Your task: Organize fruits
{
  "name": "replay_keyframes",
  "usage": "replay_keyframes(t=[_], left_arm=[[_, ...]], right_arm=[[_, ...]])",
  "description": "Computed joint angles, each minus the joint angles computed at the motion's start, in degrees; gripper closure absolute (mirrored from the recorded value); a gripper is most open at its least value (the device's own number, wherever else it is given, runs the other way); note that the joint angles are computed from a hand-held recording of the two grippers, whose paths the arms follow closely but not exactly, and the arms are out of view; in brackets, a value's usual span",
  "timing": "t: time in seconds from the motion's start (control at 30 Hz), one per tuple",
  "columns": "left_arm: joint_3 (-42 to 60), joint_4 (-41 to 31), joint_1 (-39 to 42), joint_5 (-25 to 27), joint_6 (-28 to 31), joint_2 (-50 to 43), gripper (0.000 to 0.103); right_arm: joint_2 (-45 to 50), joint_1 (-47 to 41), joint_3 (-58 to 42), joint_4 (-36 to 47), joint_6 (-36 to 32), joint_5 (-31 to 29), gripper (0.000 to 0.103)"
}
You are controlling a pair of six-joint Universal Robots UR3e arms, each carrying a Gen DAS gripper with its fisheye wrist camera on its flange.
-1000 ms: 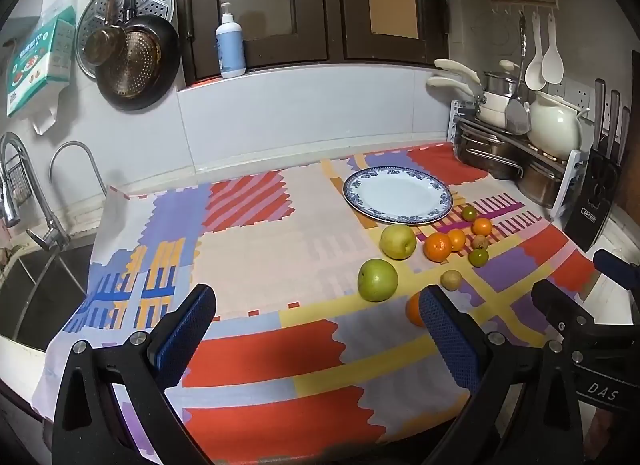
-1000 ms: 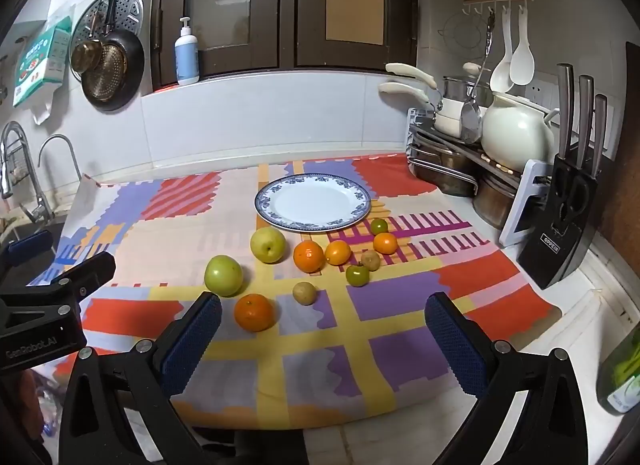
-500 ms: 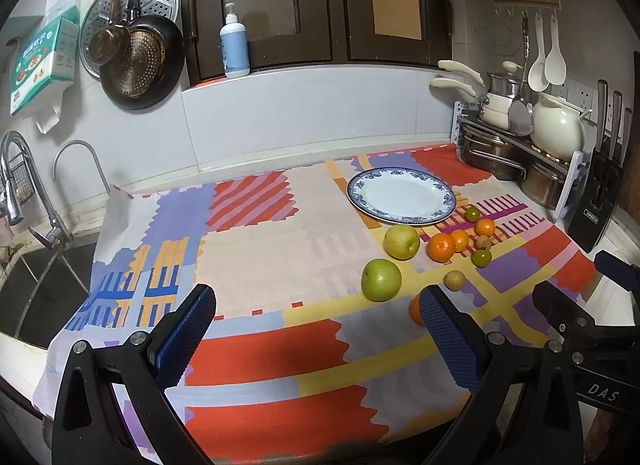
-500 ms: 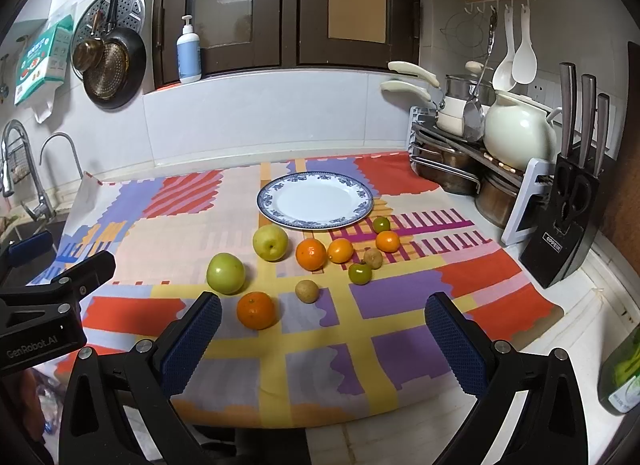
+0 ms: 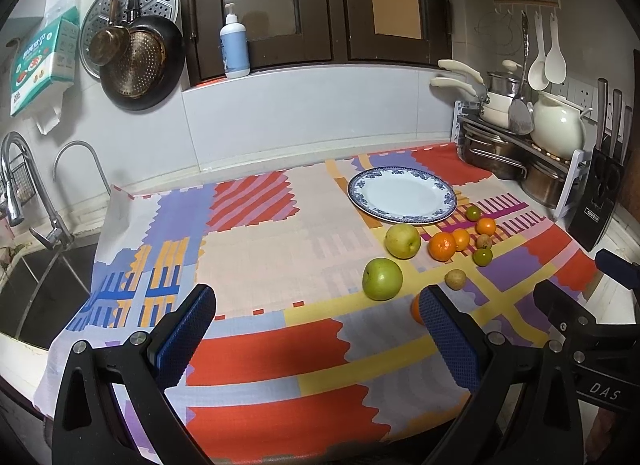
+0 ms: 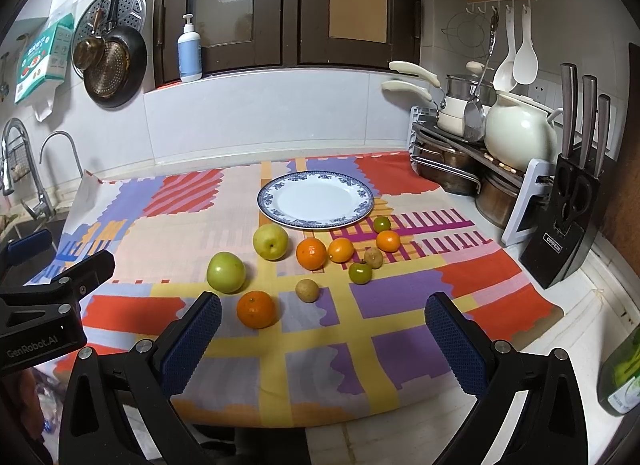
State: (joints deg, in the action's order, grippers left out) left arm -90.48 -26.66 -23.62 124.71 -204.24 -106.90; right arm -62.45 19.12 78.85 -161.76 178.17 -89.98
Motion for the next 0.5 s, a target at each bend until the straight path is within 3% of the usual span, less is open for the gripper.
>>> replay_keyframes(t=[0.5], left_arm=[[-0.39, -0.06, 0.21, 0.10, 0.10, 0.43, 0.000]], right_arm=[[0.27, 0.16, -0.13, 0.01, 0.06, 0.06, 0.000]])
